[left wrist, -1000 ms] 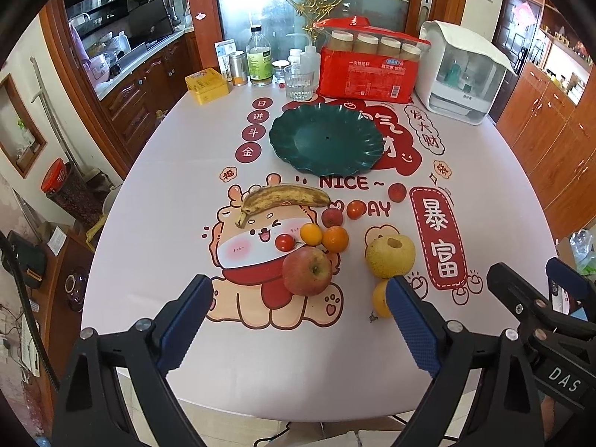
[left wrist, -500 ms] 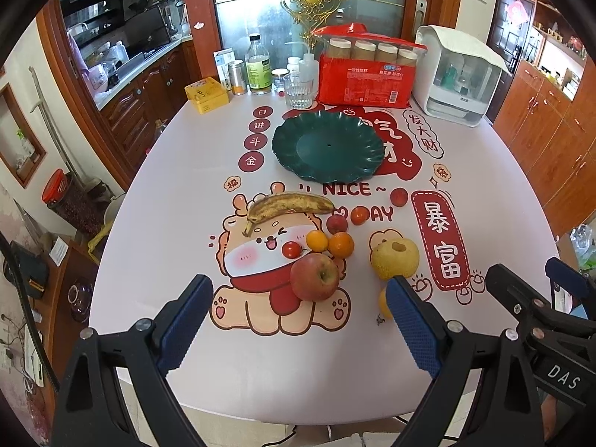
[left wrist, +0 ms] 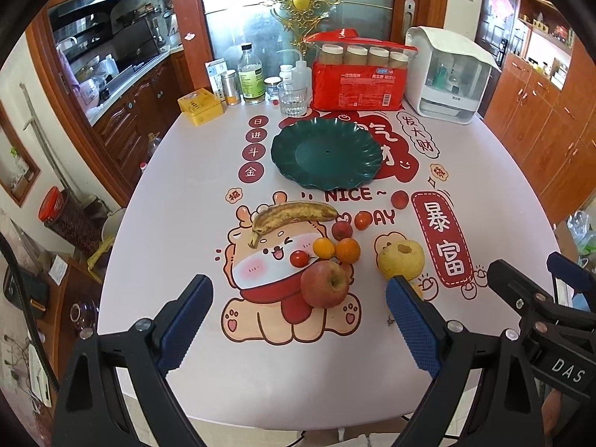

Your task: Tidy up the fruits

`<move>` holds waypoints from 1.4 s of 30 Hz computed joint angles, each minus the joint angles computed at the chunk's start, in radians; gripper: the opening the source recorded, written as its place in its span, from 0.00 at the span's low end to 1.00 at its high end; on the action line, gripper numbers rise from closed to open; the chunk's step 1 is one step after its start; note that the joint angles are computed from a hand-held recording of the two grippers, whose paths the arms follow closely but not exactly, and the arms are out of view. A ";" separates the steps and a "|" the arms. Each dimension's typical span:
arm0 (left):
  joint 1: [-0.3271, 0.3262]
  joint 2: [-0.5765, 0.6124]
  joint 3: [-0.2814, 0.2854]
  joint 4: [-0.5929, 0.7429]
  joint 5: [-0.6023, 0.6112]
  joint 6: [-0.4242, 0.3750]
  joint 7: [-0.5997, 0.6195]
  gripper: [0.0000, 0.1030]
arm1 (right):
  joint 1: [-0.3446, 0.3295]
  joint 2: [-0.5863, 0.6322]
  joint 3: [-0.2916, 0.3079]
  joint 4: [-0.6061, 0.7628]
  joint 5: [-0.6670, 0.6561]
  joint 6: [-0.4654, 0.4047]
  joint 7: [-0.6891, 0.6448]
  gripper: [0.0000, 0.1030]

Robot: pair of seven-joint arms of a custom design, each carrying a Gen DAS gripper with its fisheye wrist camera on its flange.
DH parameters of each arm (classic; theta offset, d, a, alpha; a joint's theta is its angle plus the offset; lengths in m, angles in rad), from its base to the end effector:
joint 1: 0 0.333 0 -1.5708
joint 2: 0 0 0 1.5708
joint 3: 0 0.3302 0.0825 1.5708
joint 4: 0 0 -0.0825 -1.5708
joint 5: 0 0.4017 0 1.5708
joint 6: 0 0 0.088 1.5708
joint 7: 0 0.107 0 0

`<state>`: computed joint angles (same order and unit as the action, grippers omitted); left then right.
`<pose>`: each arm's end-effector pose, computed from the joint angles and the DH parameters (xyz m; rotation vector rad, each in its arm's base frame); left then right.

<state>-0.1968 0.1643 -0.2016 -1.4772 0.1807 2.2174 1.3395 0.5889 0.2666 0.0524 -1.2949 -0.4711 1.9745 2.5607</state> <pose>0.6273 -0.2442 0.6597 -1.6785 2.0967 -0.6248 0.5743 0.3854 0.6601 -1.6229 2.1058 -0.6027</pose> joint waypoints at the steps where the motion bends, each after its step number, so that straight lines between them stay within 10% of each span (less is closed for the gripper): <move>1: 0.004 -0.002 0.000 -0.004 -0.008 0.004 0.014 0.91 | 0.002 0.001 -0.001 0.000 -0.002 0.000 0.009 0.98; 28: 0.071 0.026 0.007 -0.091 -0.188 0.017 0.233 0.91 | 0.014 -0.016 0.018 -0.074 -0.039 -0.101 0.104 0.98; 42: 0.072 0.232 -0.012 0.077 -0.262 -0.136 0.156 0.91 | -0.084 0.030 0.014 -0.188 0.208 0.082 -0.125 0.93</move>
